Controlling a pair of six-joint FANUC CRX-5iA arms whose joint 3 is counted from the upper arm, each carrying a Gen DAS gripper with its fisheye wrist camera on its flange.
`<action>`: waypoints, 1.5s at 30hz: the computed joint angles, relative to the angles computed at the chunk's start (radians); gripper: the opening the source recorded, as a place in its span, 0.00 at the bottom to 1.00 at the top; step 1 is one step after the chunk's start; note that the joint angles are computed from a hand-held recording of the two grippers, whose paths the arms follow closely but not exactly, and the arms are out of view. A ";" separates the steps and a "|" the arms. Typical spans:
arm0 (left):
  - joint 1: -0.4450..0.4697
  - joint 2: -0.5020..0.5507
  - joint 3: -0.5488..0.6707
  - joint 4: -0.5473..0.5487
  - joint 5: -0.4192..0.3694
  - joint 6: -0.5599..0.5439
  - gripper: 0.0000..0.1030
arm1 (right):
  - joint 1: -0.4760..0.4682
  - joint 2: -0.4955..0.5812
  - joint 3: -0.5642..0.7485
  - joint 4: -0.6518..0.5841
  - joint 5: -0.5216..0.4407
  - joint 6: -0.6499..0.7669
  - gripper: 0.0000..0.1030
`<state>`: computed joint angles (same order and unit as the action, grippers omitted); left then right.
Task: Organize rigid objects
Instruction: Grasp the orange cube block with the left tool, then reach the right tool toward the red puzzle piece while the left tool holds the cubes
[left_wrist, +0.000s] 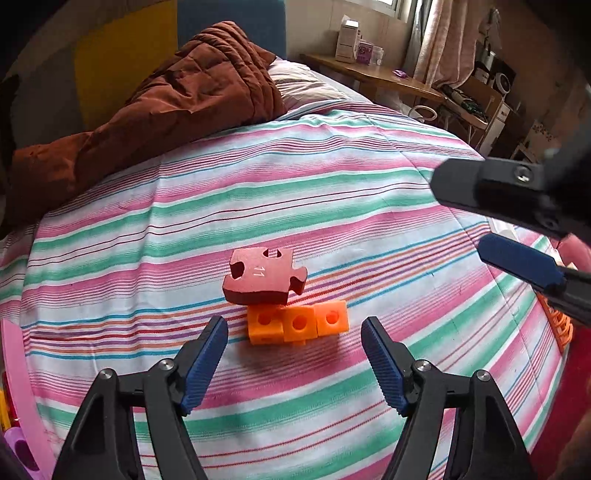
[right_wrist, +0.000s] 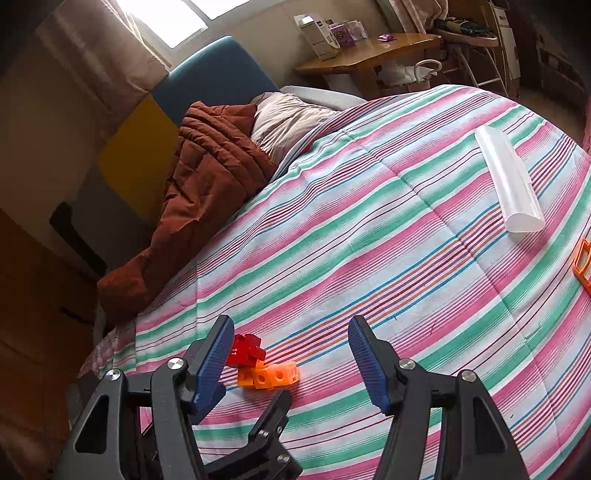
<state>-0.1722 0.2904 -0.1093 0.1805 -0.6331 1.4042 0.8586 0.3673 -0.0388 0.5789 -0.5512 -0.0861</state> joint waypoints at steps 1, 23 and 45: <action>-0.002 0.018 0.025 -0.023 -0.019 0.029 0.73 | -0.002 0.000 -0.002 -0.003 0.005 -0.001 0.66; 0.111 -0.266 -0.410 0.198 0.139 -0.246 0.59 | -0.008 0.050 0.115 -0.259 -0.063 0.242 0.65; 0.134 -0.379 -0.564 0.284 0.207 -0.399 0.58 | 0.032 0.477 0.762 -0.374 -0.554 0.817 0.43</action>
<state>-0.0379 -0.0883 -0.6738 0.4643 -0.4260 1.0051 0.8904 0.8441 0.7227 0.2051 -1.1050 0.7304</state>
